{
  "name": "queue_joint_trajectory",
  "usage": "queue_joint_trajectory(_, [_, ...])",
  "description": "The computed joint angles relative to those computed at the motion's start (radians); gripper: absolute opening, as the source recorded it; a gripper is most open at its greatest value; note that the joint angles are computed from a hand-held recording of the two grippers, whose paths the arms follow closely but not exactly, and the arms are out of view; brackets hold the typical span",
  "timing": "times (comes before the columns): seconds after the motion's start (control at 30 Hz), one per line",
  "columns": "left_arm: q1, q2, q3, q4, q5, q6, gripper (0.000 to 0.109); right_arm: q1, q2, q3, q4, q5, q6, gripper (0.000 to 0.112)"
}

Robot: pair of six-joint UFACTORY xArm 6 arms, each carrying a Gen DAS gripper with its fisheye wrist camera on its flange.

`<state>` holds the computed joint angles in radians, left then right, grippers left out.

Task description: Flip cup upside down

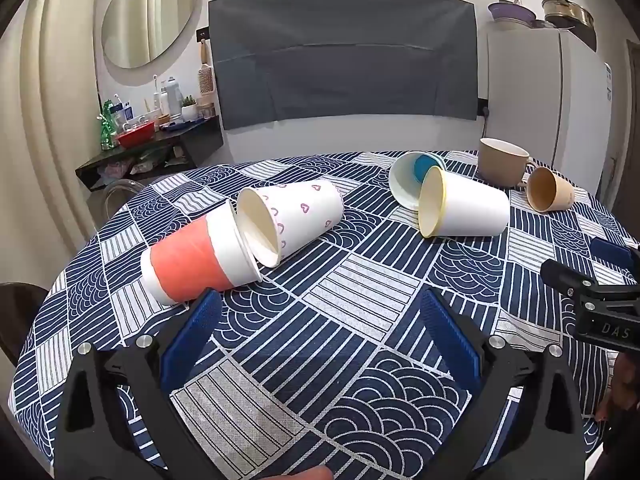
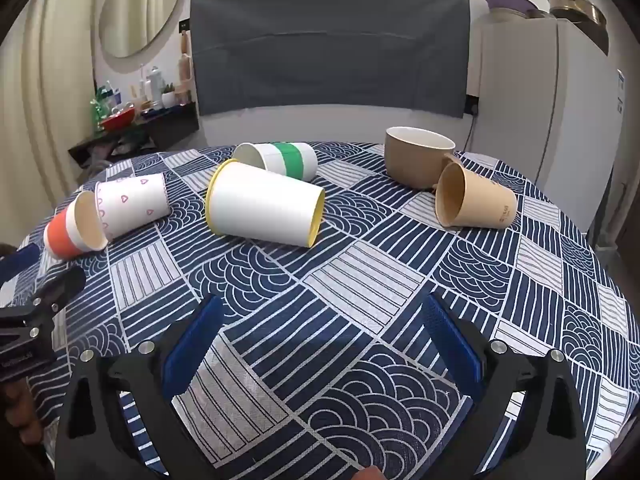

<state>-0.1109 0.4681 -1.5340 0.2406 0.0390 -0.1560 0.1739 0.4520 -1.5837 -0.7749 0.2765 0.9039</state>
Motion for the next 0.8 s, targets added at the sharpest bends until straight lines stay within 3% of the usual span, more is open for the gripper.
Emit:
queue_joint_trajectory(0.37, [-0.015,0.009,-0.014,-0.045,0.02,0.041,0.097,-0.004,0.003,-0.003,0.021,0.001,-0.018,0.095])
queue_joint_trajectory(0.57, [-0.012,0.011,-0.016,-0.008,0.018,0.004,0.097,0.003,0.002,-0.004,0.001,0.006,-0.001,0.095])
queue_joint_trajectory(0.8, [-0.016,0.001,-0.003,-0.096,0.02,0.094,0.097,0.003,0.002,-0.005,0.002,0.01,-0.005,0.095])
